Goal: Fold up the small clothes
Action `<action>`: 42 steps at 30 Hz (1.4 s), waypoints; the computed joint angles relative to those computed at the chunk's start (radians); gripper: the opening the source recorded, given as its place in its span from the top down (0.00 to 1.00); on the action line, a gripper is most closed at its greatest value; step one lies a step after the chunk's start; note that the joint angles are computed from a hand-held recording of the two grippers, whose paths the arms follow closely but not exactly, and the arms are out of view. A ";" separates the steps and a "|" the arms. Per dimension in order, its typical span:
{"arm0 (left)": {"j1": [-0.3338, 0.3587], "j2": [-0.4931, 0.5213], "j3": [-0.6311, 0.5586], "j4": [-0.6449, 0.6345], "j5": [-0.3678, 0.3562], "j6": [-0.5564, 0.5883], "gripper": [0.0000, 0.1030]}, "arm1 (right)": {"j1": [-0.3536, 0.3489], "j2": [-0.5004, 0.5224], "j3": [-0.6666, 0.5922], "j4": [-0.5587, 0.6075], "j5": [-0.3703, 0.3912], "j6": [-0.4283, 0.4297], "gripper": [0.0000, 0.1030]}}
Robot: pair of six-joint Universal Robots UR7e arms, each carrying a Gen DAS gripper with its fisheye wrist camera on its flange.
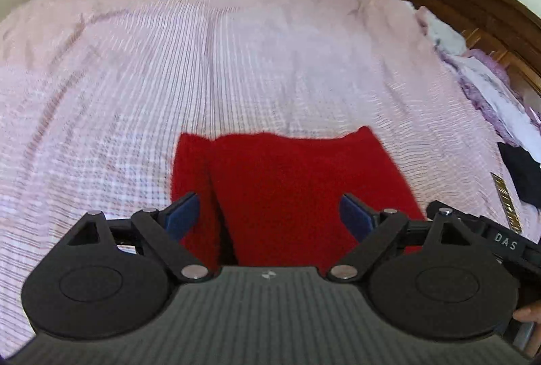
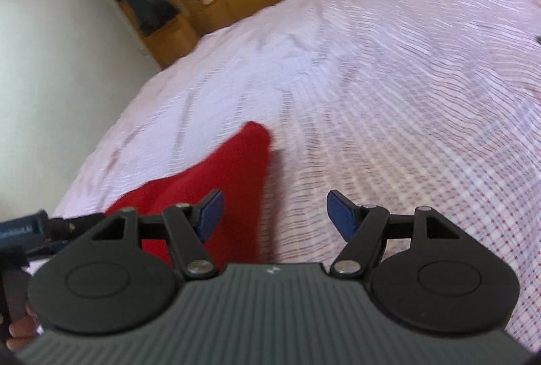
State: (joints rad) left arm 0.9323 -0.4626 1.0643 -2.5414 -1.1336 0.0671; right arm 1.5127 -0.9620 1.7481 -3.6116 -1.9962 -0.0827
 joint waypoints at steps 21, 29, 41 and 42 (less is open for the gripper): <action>0.052 -0.139 0.241 -0.276 0.011 0.008 0.72 | 0.108 0.136 -0.092 -0.021 0.048 -0.475 0.95; 0.085 -0.037 0.121 -0.226 0.045 0.053 0.63 | 0.164 0.265 -0.186 -0.169 -0.201 -0.688 0.95; 0.025 -0.184 0.319 -0.265 0.100 -0.004 0.45 | 0.180 0.114 0.021 -0.165 -0.087 -0.450 0.95; 0.018 -0.204 0.345 -0.263 0.089 -0.019 0.45 | 0.183 0.113 0.034 -0.182 -0.085 -0.431 0.95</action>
State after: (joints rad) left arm 0.9503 -0.6665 1.4090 -2.8040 -1.0451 0.0484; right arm 1.6956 -0.8485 1.7819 -3.7940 -2.0815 -0.5142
